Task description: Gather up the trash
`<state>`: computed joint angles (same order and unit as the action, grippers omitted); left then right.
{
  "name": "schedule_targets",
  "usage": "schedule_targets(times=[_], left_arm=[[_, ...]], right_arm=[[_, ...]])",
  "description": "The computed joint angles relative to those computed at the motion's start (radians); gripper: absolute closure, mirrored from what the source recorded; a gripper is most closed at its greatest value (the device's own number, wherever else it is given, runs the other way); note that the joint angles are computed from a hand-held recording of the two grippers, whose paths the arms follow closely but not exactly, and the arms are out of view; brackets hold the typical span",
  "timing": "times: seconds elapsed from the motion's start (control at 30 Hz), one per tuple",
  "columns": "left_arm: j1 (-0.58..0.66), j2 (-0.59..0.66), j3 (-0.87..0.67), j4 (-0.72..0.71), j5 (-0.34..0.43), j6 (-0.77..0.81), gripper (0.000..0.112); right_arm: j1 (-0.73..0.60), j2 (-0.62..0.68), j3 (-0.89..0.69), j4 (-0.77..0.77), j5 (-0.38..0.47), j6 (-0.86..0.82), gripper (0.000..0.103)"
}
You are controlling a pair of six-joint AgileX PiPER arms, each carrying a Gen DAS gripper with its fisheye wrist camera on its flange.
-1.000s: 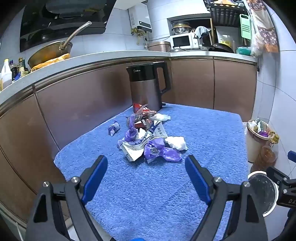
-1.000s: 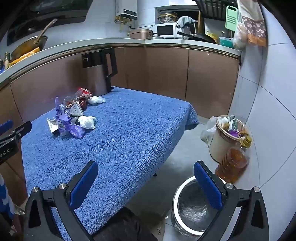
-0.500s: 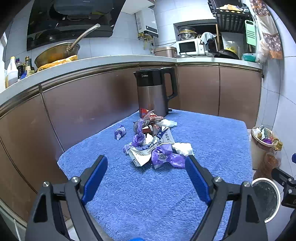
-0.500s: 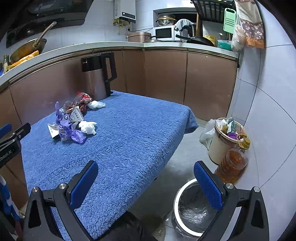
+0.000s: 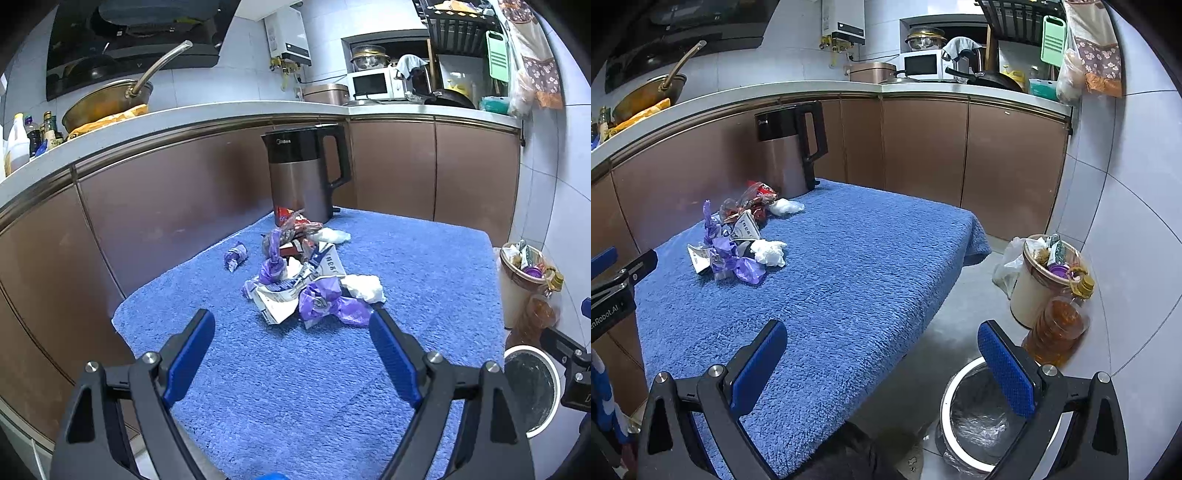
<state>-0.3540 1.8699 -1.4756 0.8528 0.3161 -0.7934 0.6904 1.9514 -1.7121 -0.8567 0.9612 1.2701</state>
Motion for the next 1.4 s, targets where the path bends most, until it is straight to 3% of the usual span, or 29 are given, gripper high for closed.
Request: schedule_targets(times=[0.57, 0.97, 1.23, 1.4], left_arm=[[0.017, 0.039, -0.057, -0.474, -0.032, 0.524, 0.027], [0.060, 0.080, -0.096, -0.819, -0.041, 0.856, 0.027], [0.137, 0.074, -0.073, -0.883, -0.071, 0.864, 0.027], [0.186, 0.128, -0.142, -0.883, -0.005, 0.847, 0.027]], right_arm=[[0.011, -0.019, 0.026, 0.013, 0.037, 0.084, 0.000], [0.031, 0.011, -0.033, 0.003, 0.133, 0.074, 0.000], [0.020, 0.067, -0.131, -0.034, 0.091, -0.026, 0.000], [-0.041, 0.144, -0.288, 0.126, -0.003, -0.244, 0.000]])
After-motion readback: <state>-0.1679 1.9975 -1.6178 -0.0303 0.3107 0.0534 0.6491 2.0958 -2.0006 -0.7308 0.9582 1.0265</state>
